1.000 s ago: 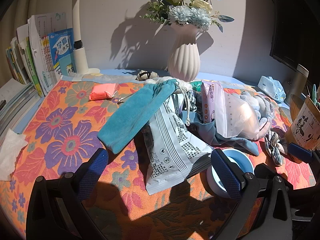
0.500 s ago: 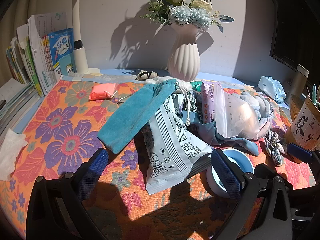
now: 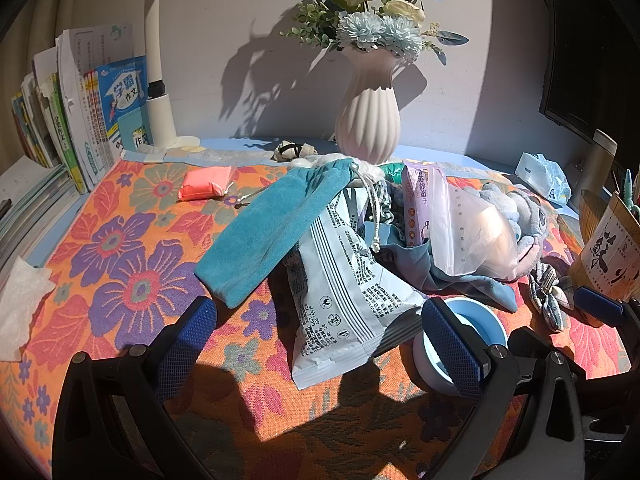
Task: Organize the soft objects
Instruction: 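Grasp the white printed plastic bag with the left tool while the right tool grasps the light blue round dish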
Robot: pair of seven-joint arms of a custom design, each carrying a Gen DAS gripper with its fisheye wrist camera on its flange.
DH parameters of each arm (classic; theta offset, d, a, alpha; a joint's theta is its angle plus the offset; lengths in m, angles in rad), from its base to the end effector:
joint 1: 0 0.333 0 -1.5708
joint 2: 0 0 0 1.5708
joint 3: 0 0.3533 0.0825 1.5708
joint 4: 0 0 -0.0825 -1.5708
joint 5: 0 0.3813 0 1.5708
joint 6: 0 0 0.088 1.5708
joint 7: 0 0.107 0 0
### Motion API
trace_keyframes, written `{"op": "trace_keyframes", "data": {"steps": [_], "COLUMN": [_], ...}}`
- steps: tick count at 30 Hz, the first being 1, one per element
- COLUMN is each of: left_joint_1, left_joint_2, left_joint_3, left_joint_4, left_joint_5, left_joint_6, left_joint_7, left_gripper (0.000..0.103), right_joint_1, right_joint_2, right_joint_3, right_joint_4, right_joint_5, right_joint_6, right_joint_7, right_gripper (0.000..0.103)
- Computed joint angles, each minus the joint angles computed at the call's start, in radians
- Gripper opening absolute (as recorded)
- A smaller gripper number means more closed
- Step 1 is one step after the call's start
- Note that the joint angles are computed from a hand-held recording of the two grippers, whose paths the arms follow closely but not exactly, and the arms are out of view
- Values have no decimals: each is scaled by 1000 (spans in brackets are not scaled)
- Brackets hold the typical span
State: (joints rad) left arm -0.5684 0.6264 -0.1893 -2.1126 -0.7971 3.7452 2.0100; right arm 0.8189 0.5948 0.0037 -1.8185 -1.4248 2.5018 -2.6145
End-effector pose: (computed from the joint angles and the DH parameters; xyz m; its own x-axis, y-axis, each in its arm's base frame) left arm 0.5077 -0.3321 0.2488 -0.2352 -0.9712 0.0375 -0.6267 0.1220 -0.7697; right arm 0.4542 0.4987 0.2471 -0.0891 -0.9959 -0.0146 -0.6542 0.0695 -0.7531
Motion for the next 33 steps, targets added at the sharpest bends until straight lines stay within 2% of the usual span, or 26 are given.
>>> {"op": "trace_keyframes", "data": {"steps": [9, 13, 18, 20, 24, 26, 28, 30, 33], "left_joint_1": [3, 55, 204, 271, 511, 578, 551, 503, 468], "left_joint_2": [-1, -24, -101, -135, -122, -87, -73, -51, 0], "left_joint_3": [-2, -34, -109, -138, -313, -372, -349, -304, -266], "left_joint_4": [-3, -34, -152, -180, -201, -175, -134, -77, 18], "left_joint_5": [5, 62, 273, 368, 650, 746, 755, 738, 699], "left_joint_6": [2, -24, -67, -129, -165, -185, -227, -282, -378], "left_joint_7": [-4, -63, -226, -287, -475, -534, -561, -578, -591], "left_gripper": [102, 102, 102, 101, 100, 99, 94, 84, 79], "right_joint_1": [1, 0, -6, -25, -35, -10, -13, -16, -40], "right_joint_2": [-3, 0, 15, 26, 54, 69, 76, 87, 99], "right_joint_3": [1, 4, 10, 24, 19, -3, -3, -12, -1], "right_joint_4": [-3, 2, 20, 36, 63, 82, 87, 94, 101], "right_joint_5": [0, 4, -16, 35, 98, 115, 178, 222, 326], "right_joint_6": [1, 1, 62, 111, 233, 219, 222, 246, 268], "right_joint_7": [1, -13, -72, -130, -181, -227, -296, -337, -444], "right_gripper": [103, 103, 103, 103, 98, 96, 94, 93, 92]}}
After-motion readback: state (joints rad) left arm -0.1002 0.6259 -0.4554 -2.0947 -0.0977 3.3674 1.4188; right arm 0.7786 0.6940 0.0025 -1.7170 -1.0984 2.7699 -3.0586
